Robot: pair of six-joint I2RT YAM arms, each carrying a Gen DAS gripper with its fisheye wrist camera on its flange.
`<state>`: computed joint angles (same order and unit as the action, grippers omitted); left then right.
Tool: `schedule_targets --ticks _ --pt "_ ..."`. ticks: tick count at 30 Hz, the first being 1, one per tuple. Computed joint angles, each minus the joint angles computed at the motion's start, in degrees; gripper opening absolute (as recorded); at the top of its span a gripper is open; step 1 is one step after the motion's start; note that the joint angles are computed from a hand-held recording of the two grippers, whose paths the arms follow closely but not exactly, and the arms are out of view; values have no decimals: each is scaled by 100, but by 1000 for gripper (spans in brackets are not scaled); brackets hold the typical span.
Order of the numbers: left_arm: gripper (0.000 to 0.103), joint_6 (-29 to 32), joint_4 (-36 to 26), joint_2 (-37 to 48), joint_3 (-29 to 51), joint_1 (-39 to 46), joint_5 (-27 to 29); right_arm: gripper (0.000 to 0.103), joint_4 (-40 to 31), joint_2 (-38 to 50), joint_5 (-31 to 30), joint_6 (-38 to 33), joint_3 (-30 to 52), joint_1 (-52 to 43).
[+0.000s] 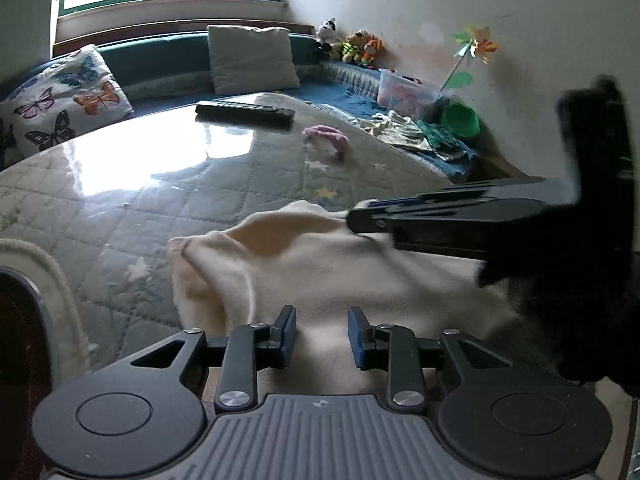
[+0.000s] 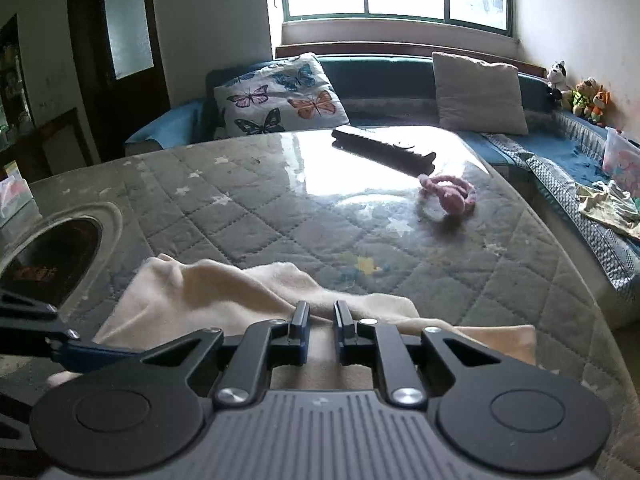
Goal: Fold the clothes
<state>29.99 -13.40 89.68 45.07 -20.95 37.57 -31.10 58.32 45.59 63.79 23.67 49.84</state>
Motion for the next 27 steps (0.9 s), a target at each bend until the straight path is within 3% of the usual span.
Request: schedule_targets --ticks 2,6,8,15,19,23,27 --pt "36 -3 -46 -63 5 126 61 29 -446 -10 130 253 201 377" --pt "39 49 -148 -155 -21 355 89 29 -1116 207 203 723 639 1150" --pt "47 37 -92 -247 -134 466 54 34 -1247 450 180 930 800 1467" --pt "48 152 -181 -247 -268 965 11 38 -1313 2097 244 1189 1556 2289" --pt "51 234 -243 -257 -319 1219 66 40 -1746 3086 427 1526 2235 2792" --pt "55 282 -343 -333 -357 1440 169 44 -2299 3195 495 2512 2433 3279" --pt "62 290 -379 -494 -455 1594 291 47 -3549 3286 344 4475 2502 3813"
